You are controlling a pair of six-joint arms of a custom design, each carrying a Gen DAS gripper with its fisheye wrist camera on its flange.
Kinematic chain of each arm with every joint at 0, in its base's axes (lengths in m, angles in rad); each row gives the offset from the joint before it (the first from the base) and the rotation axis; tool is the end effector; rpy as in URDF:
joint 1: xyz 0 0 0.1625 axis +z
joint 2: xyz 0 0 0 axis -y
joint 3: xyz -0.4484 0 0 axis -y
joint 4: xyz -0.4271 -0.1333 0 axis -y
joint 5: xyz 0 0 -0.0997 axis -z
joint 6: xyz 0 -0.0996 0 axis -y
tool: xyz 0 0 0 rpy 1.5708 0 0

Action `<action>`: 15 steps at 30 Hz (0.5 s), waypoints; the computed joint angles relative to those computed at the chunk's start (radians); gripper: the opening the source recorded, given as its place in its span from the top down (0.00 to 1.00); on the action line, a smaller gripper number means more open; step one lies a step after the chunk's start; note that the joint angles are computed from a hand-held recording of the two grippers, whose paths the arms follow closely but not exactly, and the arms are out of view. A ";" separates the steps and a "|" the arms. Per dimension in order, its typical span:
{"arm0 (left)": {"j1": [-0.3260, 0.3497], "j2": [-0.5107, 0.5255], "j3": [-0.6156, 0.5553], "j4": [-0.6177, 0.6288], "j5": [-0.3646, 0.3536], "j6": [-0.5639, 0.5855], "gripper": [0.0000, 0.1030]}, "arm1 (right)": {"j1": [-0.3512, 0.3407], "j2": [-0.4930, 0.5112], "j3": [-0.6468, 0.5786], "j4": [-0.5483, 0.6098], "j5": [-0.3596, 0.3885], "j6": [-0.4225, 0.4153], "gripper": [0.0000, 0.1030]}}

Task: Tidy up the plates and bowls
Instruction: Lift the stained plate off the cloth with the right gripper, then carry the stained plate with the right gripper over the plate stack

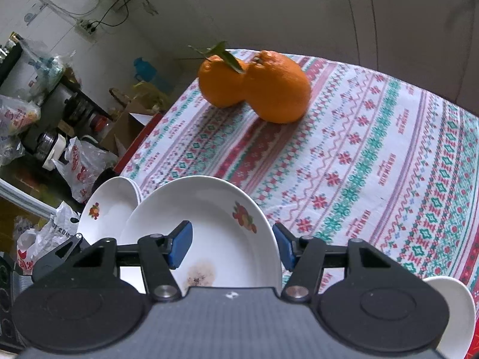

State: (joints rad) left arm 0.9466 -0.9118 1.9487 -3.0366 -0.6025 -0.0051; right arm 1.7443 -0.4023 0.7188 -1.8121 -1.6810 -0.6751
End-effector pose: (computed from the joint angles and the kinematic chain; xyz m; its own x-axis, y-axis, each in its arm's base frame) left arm -0.1795 -0.6176 0.1395 -0.6628 0.0494 -0.7472 0.5281 0.7382 -0.4197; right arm 0.2777 -0.8757 0.0989 -0.6556 -0.7542 0.0387 -0.7454 0.6544 0.1272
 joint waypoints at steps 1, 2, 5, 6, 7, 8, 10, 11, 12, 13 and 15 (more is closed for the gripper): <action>-0.004 -0.006 0.008 -0.002 0.006 -0.003 0.04 | 0.004 -0.003 0.007 -0.005 0.002 -0.002 0.37; -0.008 -0.014 0.017 -0.003 0.013 -0.008 0.04 | 0.007 -0.008 0.018 -0.011 0.007 -0.002 0.37; -0.017 -0.039 0.044 -0.004 0.029 -0.022 0.04 | 0.019 -0.020 0.047 -0.026 0.015 -0.009 0.37; -0.021 -0.048 0.054 -0.004 0.035 -0.028 0.04 | 0.024 -0.024 0.058 -0.031 0.017 -0.011 0.37; -0.022 -0.055 0.060 -0.005 0.039 -0.029 0.04 | 0.028 -0.028 0.069 -0.037 0.019 -0.011 0.37; -0.025 -0.065 0.072 -0.007 0.046 -0.033 0.04 | 0.033 -0.032 0.081 -0.043 0.021 -0.013 0.37; -0.031 -0.083 0.094 -0.007 0.058 -0.042 0.04 | 0.041 -0.036 0.102 -0.055 0.024 -0.013 0.37; -0.034 -0.095 0.107 -0.004 0.063 -0.052 0.04 | 0.045 -0.038 0.111 -0.060 0.024 -0.014 0.37; -0.036 -0.104 0.118 0.001 0.068 -0.062 0.04 | 0.050 -0.039 0.120 -0.063 0.025 -0.014 0.37; -0.037 -0.116 0.130 0.004 0.071 -0.072 0.04 | 0.054 -0.040 0.130 -0.069 0.027 -0.013 0.37; -0.041 -0.139 0.154 0.014 0.081 -0.096 0.04 | 0.063 -0.041 0.148 -0.079 0.030 -0.015 0.37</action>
State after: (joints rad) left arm 0.9053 -1.0507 2.1026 -3.0224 -0.5211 -0.1008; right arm 1.8073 -0.4429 0.8671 -1.8912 -1.6514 -0.6897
